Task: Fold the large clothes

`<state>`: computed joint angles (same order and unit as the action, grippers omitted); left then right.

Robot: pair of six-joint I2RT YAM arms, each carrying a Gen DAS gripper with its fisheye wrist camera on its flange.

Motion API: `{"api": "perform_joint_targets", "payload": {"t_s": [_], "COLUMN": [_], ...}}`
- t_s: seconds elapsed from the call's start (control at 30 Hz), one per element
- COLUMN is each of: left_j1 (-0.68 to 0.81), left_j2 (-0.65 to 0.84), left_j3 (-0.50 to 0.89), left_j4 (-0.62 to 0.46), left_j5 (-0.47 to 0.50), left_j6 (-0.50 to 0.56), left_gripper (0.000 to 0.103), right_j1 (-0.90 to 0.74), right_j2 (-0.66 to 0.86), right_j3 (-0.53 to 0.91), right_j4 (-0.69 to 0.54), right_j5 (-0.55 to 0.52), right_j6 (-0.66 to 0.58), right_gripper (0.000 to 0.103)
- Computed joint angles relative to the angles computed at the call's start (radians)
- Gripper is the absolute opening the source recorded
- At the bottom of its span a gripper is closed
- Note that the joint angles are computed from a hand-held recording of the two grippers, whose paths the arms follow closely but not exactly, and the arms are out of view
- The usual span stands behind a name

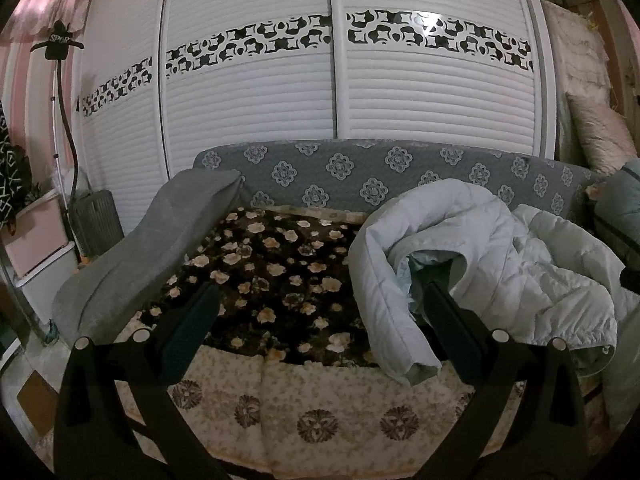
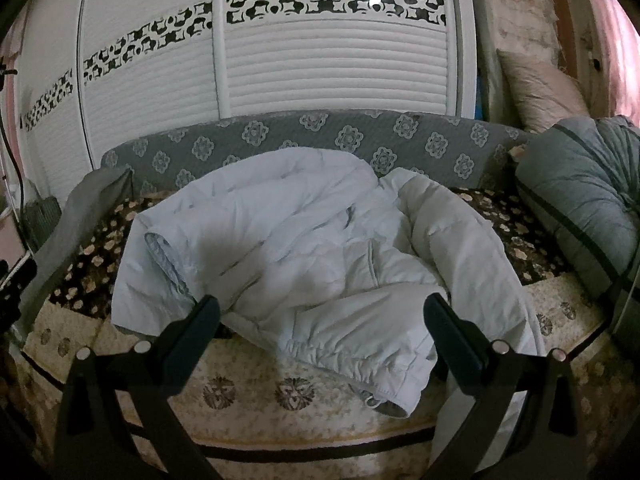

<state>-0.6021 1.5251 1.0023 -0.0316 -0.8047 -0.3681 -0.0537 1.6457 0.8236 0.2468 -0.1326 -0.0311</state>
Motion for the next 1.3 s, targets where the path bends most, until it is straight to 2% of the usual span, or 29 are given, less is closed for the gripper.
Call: {"api": "perform_joint_targets", "payload": {"t_s": [1.3], "left_j1": [0.01], "left_j2": [0.0], "left_j3": [0.017], "left_j4": [-0.04], "left_j5": [0.01], "left_j6": [-0.006], "left_gripper": [0.1], "right_j1": [0.005], "right_j2": [0.01], "right_j3": [0.011], "right_j4": [-0.017], "right_j5": [0.006], "right_j6": [-0.011], "right_gripper": [0.102]}}
